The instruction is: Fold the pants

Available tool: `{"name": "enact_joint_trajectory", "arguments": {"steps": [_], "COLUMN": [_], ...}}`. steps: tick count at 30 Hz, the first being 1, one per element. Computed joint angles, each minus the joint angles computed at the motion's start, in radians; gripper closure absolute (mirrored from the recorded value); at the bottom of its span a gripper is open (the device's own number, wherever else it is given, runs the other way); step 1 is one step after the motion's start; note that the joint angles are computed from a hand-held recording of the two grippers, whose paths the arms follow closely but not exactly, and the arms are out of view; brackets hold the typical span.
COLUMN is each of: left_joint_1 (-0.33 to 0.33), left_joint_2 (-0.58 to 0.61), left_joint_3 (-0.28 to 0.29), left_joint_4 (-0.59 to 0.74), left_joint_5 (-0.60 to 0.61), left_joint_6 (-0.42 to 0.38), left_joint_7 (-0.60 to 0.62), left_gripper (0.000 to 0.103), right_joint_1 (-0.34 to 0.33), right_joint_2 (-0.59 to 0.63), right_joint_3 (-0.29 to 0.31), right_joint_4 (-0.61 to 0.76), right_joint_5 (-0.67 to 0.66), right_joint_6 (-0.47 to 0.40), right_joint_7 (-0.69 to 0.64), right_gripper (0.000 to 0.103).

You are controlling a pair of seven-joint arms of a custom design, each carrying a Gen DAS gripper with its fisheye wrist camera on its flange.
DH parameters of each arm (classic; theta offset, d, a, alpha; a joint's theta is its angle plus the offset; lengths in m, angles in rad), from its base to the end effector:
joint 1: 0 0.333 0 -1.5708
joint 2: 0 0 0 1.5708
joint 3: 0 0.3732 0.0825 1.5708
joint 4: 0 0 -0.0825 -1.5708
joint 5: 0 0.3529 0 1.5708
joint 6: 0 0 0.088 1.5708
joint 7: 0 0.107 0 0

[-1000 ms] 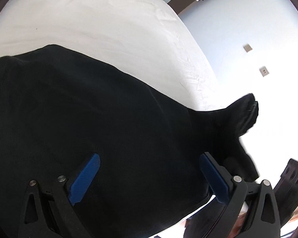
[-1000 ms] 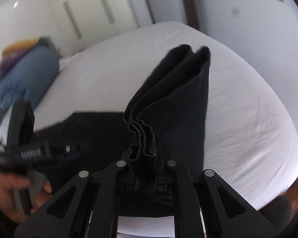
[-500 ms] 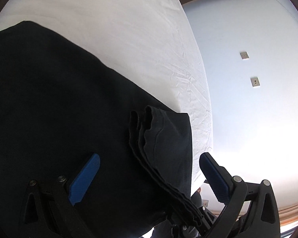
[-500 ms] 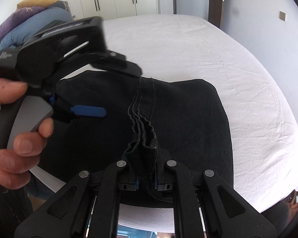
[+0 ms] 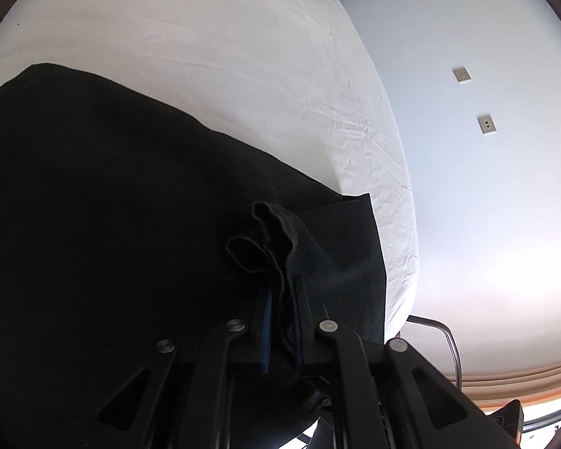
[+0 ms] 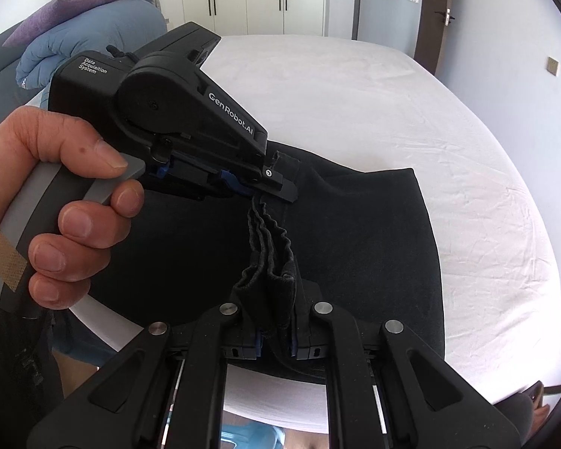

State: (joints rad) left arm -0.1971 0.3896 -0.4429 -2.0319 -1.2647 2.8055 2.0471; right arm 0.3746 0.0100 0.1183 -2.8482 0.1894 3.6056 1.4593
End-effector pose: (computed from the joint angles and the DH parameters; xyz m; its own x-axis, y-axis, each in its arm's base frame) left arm 0.5277 -0.3073 0.3608 0.0143 -0.7101 0.7040 -0.9749 -0.1662 -0.1478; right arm 0.3630 0.1679 0.3703 0.3828 -0.9236 0.0216 -0.6742 -0.2953 -0.6769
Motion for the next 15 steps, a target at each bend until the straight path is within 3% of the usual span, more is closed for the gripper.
{"name": "enact_joint_trajectory", "arguments": {"steps": [1,5,8,13,15], "left_joint_1": [-0.013,0.011,-0.007,0.021,0.030], "left_joint_2": [0.011,-0.020,-0.035,-0.078,-0.088], "left_joint_3": [0.008,-0.008,0.018,0.055,0.069], "left_joint_4": [0.025,-0.010,-0.007,-0.041,-0.054], "left_joint_5": [0.028,-0.009,0.076,0.231,0.291], "left_joint_6": [0.005,0.005,-0.006,-0.049,-0.056], "left_joint_7": [-0.031,0.042,0.002,-0.049,-0.082], "left_gripper": [0.094,0.095,0.095,0.094,0.094], "right_joint_1": [0.004,-0.009,-0.008,0.010,-0.013], "right_joint_2": [-0.004,-0.001,-0.010,-0.001,0.020], "right_joint_3": [0.004,-0.004,-0.001,0.010,0.004], "right_joint_4": [-0.001,0.012,0.019,0.042,0.062], "right_joint_5": [0.006,-0.048,-0.086,-0.172,-0.278], "right_joint_6": [-0.002,-0.011,-0.025,-0.039,-0.048], "right_joint_7": [-0.004,0.005,0.023,0.065,0.120], "right_gripper": [0.094,0.094,0.094,0.094,0.094]}}
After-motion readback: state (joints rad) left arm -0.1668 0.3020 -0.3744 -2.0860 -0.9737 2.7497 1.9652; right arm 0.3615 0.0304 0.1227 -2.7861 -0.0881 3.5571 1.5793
